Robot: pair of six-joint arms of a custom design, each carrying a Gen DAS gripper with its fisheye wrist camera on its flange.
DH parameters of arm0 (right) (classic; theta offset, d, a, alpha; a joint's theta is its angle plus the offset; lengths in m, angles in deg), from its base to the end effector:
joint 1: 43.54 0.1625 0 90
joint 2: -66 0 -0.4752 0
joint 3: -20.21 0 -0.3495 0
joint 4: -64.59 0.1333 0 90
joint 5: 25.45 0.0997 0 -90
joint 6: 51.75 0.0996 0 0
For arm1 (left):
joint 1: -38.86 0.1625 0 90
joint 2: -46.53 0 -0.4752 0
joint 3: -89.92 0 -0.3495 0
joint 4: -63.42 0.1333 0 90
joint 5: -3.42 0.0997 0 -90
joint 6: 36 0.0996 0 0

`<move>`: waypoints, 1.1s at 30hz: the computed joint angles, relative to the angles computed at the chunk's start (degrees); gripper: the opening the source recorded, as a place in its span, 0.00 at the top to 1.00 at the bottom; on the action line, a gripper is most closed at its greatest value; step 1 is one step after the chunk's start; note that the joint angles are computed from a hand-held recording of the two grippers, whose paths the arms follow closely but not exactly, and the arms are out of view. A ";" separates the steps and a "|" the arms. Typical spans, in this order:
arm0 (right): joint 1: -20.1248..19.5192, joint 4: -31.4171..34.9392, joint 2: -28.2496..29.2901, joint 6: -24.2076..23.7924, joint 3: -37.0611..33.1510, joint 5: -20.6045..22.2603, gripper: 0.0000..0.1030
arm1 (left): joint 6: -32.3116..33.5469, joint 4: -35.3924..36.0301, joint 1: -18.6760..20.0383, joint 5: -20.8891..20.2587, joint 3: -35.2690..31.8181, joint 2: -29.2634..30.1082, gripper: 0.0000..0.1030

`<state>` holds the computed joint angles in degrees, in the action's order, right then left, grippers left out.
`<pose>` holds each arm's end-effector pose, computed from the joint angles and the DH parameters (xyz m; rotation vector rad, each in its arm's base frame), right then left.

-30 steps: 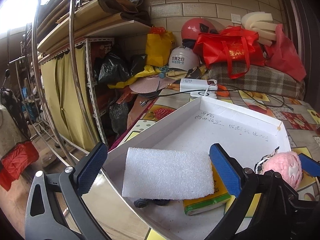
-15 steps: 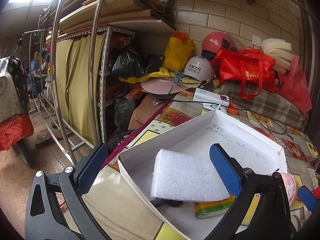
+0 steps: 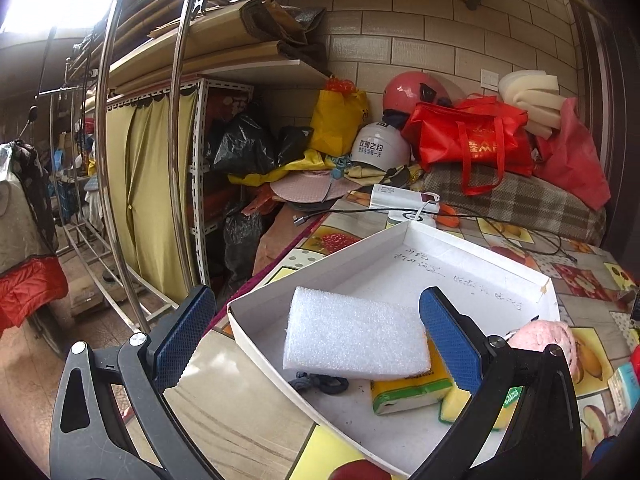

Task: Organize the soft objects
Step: 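Grasp the pale yellow sponge block with the left tool while the right tool grasps the braided rope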

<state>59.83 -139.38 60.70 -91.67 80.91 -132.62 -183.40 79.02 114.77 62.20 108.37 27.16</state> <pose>0.2872 -0.7590 -0.0458 0.8809 -2.2018 1.2079 -0.0288 -0.8742 0.2077 0.4003 2.0262 -1.4472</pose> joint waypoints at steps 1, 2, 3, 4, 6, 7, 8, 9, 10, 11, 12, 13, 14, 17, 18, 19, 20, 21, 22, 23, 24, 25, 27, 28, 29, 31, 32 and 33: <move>-0.10 -0.77 -0.93 -0.38 2.25 1.01 0.16 | -0.37 0.39 -0.04 0.63 1.30 -0.59 0.00; -0.22 -1.90 -1.83 -0.87 4.45 1.93 0.16 | -0.81 0.90 -0.08 1.37 2.64 -1.20 0.00; -0.32 -2.98 -2.70 -1.26 6.55 2.65 0.16 | -1.32 2.09 -0.09 2.30 3.26 -1.48 0.00; -0.48 -3.84 -3.63 -1.46 8.37 3.14 0.16 | -1.86 3.38 -0.12 3.29 4.04 -1.85 0.00; -1.18 -6.88 -5.69 -1.13 12.52 4.58 0.16 | -2.51 7.23 -0.25 5.64 4.38 -2.02 0.00; -1.60 -8.75 -6.71 -1.10 14.59 5.08 0.16 | -2.25 8.73 -0.37 6.91 4.91 -2.20 0.00; -2.05 -10.97 -7.71 -1.25 16.64 5.42 0.16 | -1.51 9.31 -0.56 8.07 6.24 -2.67 0.00; -2.55 -13.59 -8.68 -1.53 18.68 5.79 0.16 | -0.38 9.24 -0.82 9.13 8.27 -3.39 0.00; -3.09 -16.67 -9.60 -2.04 20.78 6.13 0.16 | 0.91 9.17 -1.14 9.75 9.95 -3.89 0.00; -3.63 -19.69 -10.49 -2.64 22.65 6.35 0.16 | 2.19 9.33 -1.49 10.38 11.41 -4.28 0.00; -4.29 -22.92 -11.42 -3.22 24.56 6.71 0.16 | 3.32 9.80 -1.81 11.24 12.73 -4.69 0.00; -4.87 -25.92 -12.14 -3.60 25.95 6.72 0.16 | 4.22 10.47 -2.09 12.10 13.83 -4.96 0.00; -5.55 -28.69 -13.05 -3.73 27.59 6.60 0.16 | 4.96 11.94 -2.37 13.03 14.29 -4.92 0.00; -7.54 -32.80 -16.14 -2.26 31.41 3.07 0.16 | 7.25 21.41 -3.48 14.98 11.05 -2.52 0.00; -8.35 -31.92 -17.63 -1.00 32.66 1.71 0.16 | 7.95 23.67 -3.97 15.17 10.88 -2.01 0.00; -9.23 -30.46 -19.29 0.69 34.02 0.68 0.16 | 8.20 26.25 -4.41 15.63 10.46 -1.42 0.00; -10.11 -28.90 -20.93 2.87 35.17 -0.13 0.16 | 7.96 29.38 -4.72 16.40 9.33 -0.58 0.00; -11.08 -27.78 -22.63 5.26 36.68 -0.22 0.16 | 7.22 33.82 -5.06 17.17 6.68 1.00 0.00; -11.98 -26.89 -24.05 7.20 37.70 -0.09 0.16 | 6.35 38.72 -5.33 17.84 3.26 2.95 0.00; -12.79 -26.58 -25.24 8.56 38.78 -0.38 0.16 | 5.70 43.20 -5.63 18.21 0.01 4.88 0.00; -13.44 -25.71 -26.25 9.61 39.45 -0.88 0.16 | 5.44 45.75 -6.01 18.16 -0.99 5.89 0.00; -14.09 -24.27 -27.35 10.63 40.34 -1.06 0.16 | 5.45 47.28 -6.48 17.83 -1.28 6.47 0.00; -15.46 -19.41 -29.56 13.74 41.47 -0.29 0.16 | 5.85 46.19 -7.29 17.63 2.53 5.38 0.00; -16.25 -16.91 -30.66 15.42 42.14 0.78 0.16 | 5.79 45.31 -7.61 17.40 4.09 4.91 0.00; -16.97 -14.82 -31.61 16.57 42.85 2.18 0.16 | 5.53 45.34 -7.85 17.24 4.31 5.00 0.00; -17.61 -10.31 -32.68 17.19 43.09 3.63 0.16 | 4.96 45.94 -8.08 16.63 3.31 5.73 0.00; -17.59 -8.77 -32.88 16.84 43.06 3.60 0.16 | 4.53 46.13 -8.23 16.26 2.62 6.17 0.00; -17.53 -7.59 -32.99 16.25 43.05 3.83 0.16 | 4.11 46.65 -8.28 16.06 1.31 6.84 0.00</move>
<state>42.29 -146.97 27.71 -75.41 123.96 -128.79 -179.29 125.67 106.49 78.27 109.68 34.01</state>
